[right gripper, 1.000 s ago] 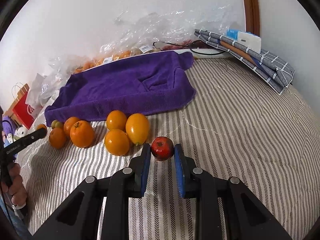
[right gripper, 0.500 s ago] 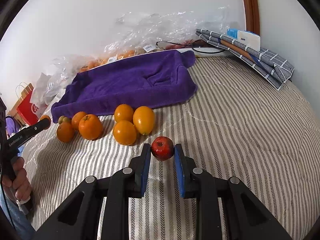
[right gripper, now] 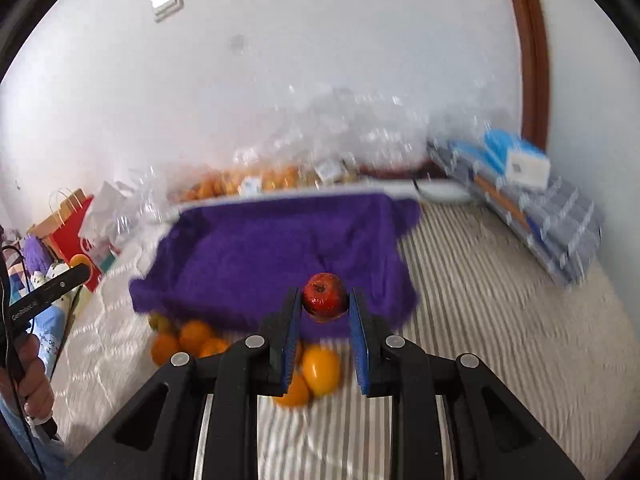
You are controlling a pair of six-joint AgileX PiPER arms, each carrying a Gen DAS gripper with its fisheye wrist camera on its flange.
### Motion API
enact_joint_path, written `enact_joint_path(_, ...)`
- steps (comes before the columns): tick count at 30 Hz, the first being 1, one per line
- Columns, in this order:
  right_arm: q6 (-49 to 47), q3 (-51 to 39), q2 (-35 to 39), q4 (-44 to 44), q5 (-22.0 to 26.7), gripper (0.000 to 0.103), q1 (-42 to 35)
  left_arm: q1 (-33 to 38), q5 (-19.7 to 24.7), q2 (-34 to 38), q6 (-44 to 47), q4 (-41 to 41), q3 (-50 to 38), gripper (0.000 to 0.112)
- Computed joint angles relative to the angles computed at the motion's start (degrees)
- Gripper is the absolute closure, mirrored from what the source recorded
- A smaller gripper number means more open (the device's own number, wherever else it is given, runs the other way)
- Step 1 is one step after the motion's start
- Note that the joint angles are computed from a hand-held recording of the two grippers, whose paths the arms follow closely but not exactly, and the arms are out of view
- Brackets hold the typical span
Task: Organize fruits
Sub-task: 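Carry the red fruit and small orange onto the purple towel and open both tools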
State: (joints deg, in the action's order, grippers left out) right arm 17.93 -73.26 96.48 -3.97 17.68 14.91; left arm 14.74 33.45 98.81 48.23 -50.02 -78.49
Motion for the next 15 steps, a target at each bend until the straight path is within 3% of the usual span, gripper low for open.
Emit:
enact_joint_path(4, -2.83, -8.62, 3.66, 0.8, 2.47, 0.079, -0.06, -2.36, -0.77, 4.87, -9.57, 6.81, -8.86, 0.077)
enact_joint_path(10, -8.4, -22.85, 13.39, 5.82, 7.27, 0.079, -1.05, -5.6, -3.01, 13.85, -16.73, 11.39, -19.86, 0.077)
enact_joint_path(15, -5.42, -36.4, 23.2, 3.09, 12.87, 0.079, -1.49, -8.03, 1.36, 24.62, -28.88, 20.45, -35.05, 0.077)
